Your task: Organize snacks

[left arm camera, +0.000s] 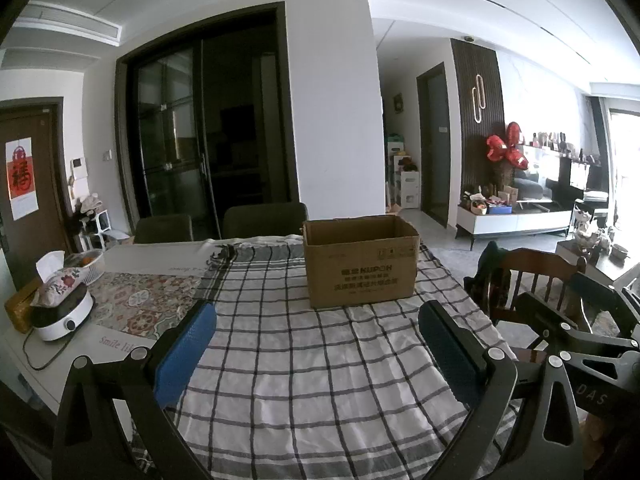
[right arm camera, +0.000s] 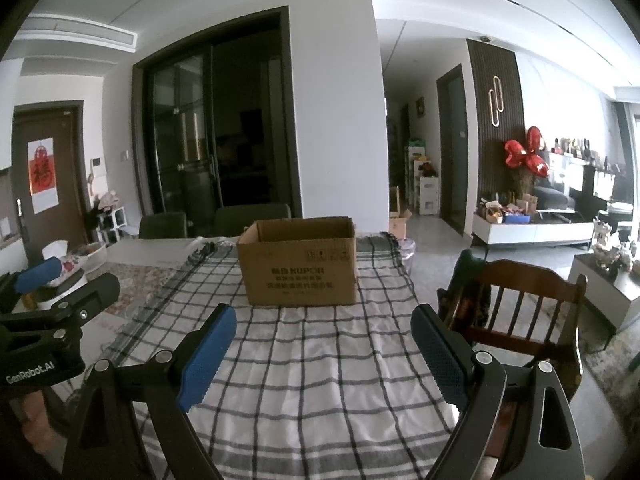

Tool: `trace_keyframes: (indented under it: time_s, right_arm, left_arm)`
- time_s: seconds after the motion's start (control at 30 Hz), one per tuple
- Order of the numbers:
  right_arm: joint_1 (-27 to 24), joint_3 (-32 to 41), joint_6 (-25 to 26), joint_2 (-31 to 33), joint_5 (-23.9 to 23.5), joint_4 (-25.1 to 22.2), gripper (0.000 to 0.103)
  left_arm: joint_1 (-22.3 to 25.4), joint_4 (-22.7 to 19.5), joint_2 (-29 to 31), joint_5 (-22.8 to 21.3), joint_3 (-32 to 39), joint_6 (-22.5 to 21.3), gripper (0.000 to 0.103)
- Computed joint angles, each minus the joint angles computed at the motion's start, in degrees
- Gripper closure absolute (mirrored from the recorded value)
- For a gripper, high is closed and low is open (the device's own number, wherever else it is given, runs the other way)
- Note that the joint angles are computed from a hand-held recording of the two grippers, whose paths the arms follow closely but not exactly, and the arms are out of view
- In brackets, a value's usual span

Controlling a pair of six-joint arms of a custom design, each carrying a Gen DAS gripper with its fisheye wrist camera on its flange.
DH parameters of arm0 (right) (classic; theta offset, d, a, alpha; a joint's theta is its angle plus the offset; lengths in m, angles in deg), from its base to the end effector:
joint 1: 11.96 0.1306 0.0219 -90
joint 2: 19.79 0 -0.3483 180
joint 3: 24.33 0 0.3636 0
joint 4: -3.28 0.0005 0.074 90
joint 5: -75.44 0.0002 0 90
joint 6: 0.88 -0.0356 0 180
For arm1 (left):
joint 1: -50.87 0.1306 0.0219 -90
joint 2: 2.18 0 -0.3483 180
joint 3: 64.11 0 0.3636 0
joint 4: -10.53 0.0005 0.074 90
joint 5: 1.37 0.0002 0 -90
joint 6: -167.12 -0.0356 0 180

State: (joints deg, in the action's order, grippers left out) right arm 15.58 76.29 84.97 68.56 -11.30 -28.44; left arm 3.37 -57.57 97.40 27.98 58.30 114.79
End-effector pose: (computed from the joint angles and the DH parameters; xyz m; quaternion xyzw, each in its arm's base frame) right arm 0.4183 0.2153 0.5194 -0.1493 0.8024 0.1353 0.5617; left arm 0.3463 -0.3327 0.5500 -0.1230 0.8118 0.1215 0.5578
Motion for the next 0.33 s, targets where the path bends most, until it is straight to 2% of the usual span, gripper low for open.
trace_keyframes:
  time_s: [0.33]
  right_arm:
    - [0.0, -0.2, 0.0, 0.0, 0.1, 0.2, 0.013]
  left_arm:
    - [-0.6, -0.4, -0.1, 0.0, -0.2, 0.6, 0.000]
